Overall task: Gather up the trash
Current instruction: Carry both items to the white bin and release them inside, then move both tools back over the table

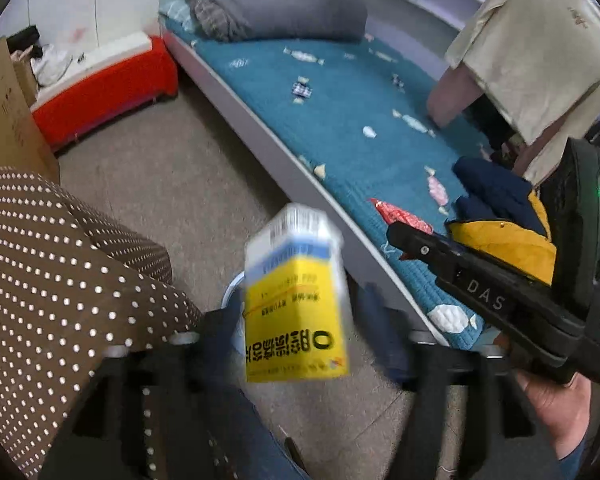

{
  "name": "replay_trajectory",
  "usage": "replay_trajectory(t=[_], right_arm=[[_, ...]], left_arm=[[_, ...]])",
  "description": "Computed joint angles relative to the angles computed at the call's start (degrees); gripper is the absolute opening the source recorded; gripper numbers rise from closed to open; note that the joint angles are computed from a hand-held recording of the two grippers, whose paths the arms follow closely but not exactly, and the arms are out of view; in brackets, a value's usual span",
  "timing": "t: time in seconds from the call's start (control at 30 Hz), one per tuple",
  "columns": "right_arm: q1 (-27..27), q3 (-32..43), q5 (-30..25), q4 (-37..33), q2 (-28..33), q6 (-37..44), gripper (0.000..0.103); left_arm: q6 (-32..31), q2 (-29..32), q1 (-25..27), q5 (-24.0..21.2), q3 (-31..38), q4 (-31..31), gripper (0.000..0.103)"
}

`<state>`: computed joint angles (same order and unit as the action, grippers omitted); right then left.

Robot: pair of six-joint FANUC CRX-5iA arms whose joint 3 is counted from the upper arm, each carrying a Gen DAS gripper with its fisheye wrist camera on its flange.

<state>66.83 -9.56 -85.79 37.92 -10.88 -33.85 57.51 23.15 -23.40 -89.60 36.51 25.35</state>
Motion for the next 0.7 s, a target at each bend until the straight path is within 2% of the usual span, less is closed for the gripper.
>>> replay_trajectory(t=[0.03, 0.07, 0.1, 0.13, 0.2, 0.23, 0.3, 0.53, 0.7], right_arm=[[-0.38, -0.53, 0.84, -0.59, -0.22, -0.46, 0.025], [-0.92, -1.59, 2.10, -1.70, -0.74, -1.37, 0.035], [-1.12, -2.33, 2.75, -2.28, -1.05, -2.36, 0.062], [-1.06, -3.10, 3.09, -2.55, -1.35, -3.78, 0.070], [-0.73, -4.89, 4.47, -2.48, -2.26, -6.35, 0.072], [-0.57, -5.15, 4.59, -2.71, -2.38, -6.99, 0.082], [-0.12, -4.65, 3.36, -3.10, -1.86, -8.08, 0.095], [1.03, -0.85, -1.21, -4.05, 0.74, -8.01, 0.097], [2.14, 4.10, -5.45, -1.83, 3.86, -6.42, 0.097]], left_arm=[[0.65, 0.22, -0.15, 0.29, 0.24, -0.85, 0.089], [0.94, 0.33, -0.10, 0.42, 0.31, -1.07, 0.089], [1.24, 0.63, -0.07, 0.23, 0.51, -1.10, 0.089], [1.68, 1.18, 0.05, -0.54, 1.29, -1.10, 0.089], [1.84, 1.02, 0.53, 0.07, 1.13, -1.17, 0.089], [1.98, 0.81, 0.50, 0.73, 0.85, -1.15, 0.089], [1.65, 0.22, 1.05, 1.49, 0.13, -0.83, 0.089], [-0.57, -3.48, 2.79, 5.36, -3.20, 0.04, 0.091], [-2.67, -6.54, 4.57, 7.40, -5.53, 1.78, 0.094]])
